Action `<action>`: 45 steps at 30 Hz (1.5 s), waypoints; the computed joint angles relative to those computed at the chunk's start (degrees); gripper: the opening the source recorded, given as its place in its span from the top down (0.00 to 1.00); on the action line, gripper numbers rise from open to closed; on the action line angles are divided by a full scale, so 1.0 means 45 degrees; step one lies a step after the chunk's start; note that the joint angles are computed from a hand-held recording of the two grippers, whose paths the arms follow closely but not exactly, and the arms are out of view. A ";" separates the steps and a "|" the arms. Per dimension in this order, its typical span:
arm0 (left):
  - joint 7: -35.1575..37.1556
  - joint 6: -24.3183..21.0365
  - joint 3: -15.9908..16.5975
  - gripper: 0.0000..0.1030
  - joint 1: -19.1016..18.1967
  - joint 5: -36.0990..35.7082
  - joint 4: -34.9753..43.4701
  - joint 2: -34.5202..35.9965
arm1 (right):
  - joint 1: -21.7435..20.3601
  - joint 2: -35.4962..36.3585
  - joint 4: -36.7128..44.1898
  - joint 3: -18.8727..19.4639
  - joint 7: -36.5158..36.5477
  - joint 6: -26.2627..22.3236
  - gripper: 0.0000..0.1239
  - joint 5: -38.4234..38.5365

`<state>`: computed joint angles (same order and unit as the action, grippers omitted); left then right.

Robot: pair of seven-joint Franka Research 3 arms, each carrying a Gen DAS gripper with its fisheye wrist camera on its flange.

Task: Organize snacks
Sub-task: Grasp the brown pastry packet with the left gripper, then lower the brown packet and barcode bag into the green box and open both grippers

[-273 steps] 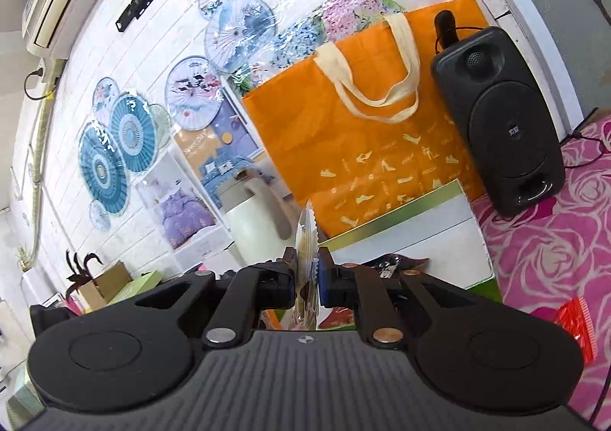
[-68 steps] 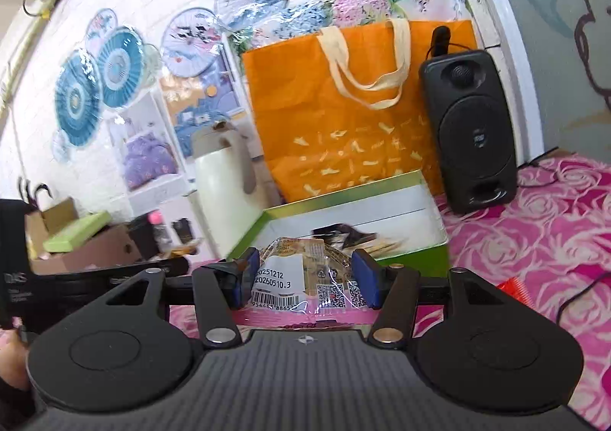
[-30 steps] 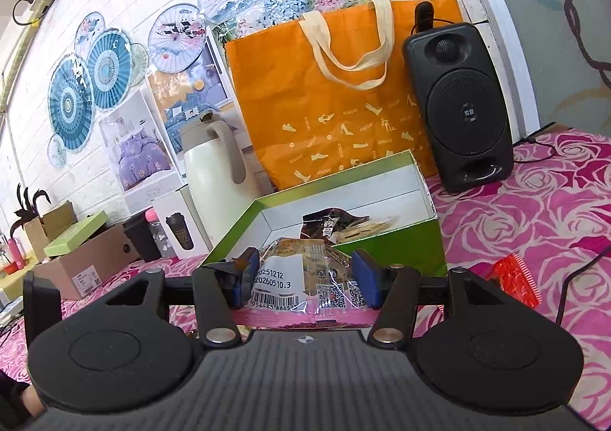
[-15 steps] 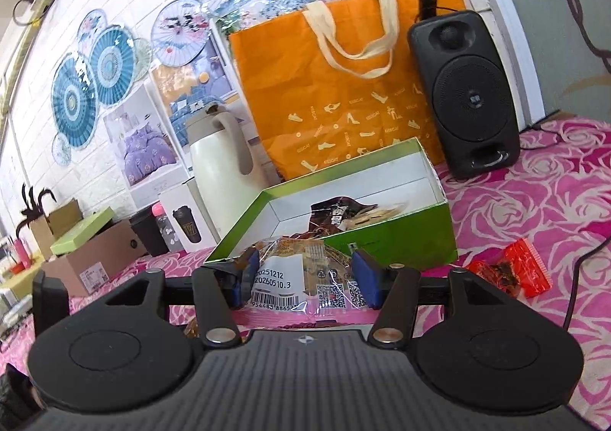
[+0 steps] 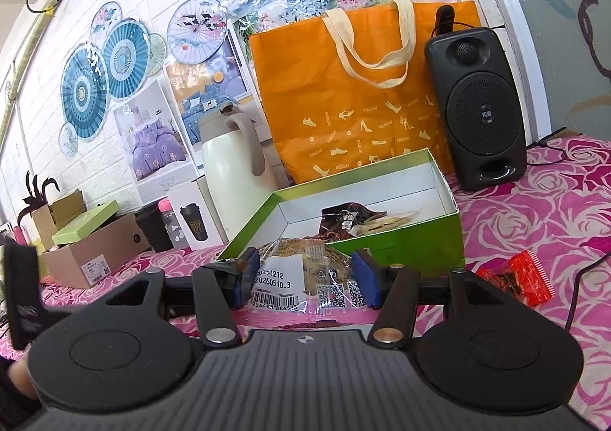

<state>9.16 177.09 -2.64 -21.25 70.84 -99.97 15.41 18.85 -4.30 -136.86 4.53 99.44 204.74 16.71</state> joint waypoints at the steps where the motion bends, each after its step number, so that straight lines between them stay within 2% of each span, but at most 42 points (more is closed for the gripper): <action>1: -0.0433 0.0044 0.0148 0.67 -0.0162 0.0424 0.0131 -0.0017 | -0.0021 0.0043 0.0058 0.0101 -0.0187 0.0003 0.27 0.0304; 3: -0.1198 0.0049 0.0230 0.67 -0.0331 0.1181 0.0504 0.0063 | -0.0021 0.0116 0.0140 0.0223 -0.0483 0.0042 0.27 0.0730; 10: -0.1038 -0.0924 -0.0044 0.67 -0.0629 0.1484 0.1875 0.0760 | -0.0003 0.0372 0.0534 0.0248 -0.1159 0.0171 0.27 0.1277; 15: 0.0136 -0.1203 -0.0119 0.67 -0.0781 0.0720 0.2937 0.1488 | -0.0134 0.1012 0.1473 0.0128 -0.1856 0.0453 0.27 0.1162; 23: 0.2614 -0.1495 0.0115 0.67 -0.1237 -0.1441 0.4996 0.3087 | 0.0066 0.2409 0.3018 -0.0019 -0.3993 0.1256 0.27 0.2855; 29: 0.4417 -0.1703 0.0229 0.67 -0.1418 -0.3382 0.6789 0.4514 | -0.0440 0.3019 0.3359 0.0045 -0.2848 0.1515 0.27 0.2014; 32: 0.4477 -0.1595 0.0672 0.67 -0.1632 -0.4054 0.7122 0.4828 | -0.0807 0.3199 0.3360 0.0098 -0.1750 0.1666 0.27 0.1344; 35: 0.4493 -0.1469 0.1102 0.67 -0.1855 -0.4520 0.7052 0.4910 | -0.1093 0.3424 0.3635 0.0134 -0.0760 0.1350 0.27 0.0850; 38: 0.4879 -0.1550 0.1167 0.67 -0.1912 -0.4987 0.7120 0.5041 | -0.0653 0.3874 0.4447 -0.0157 -0.1347 0.0869 0.27 0.1759; 41: 0.4843 -0.1556 0.1521 0.67 -0.2187 -0.5000 0.7167 0.5081 | -0.0015 0.4508 0.5537 -0.0523 -0.2069 0.0489 0.27 0.3314; 43: 0.4786 -0.1605 0.1737 0.67 -0.2349 -0.4876 0.7174 0.5083 | -0.0166 0.4761 0.5758 -0.0292 -0.1684 0.0529 0.27 0.3396; 45: 0.4744 -0.1791 0.1851 0.67 -0.2437 -0.4789 0.7286 0.5160 | -0.0393 0.4798 0.5576 -0.0104 -0.1575 0.0439 0.27 0.2739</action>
<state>30.51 169.03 5.68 -32.21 49.29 -67.19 38.63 17.08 17.29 -111.77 4.06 92.35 206.72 29.03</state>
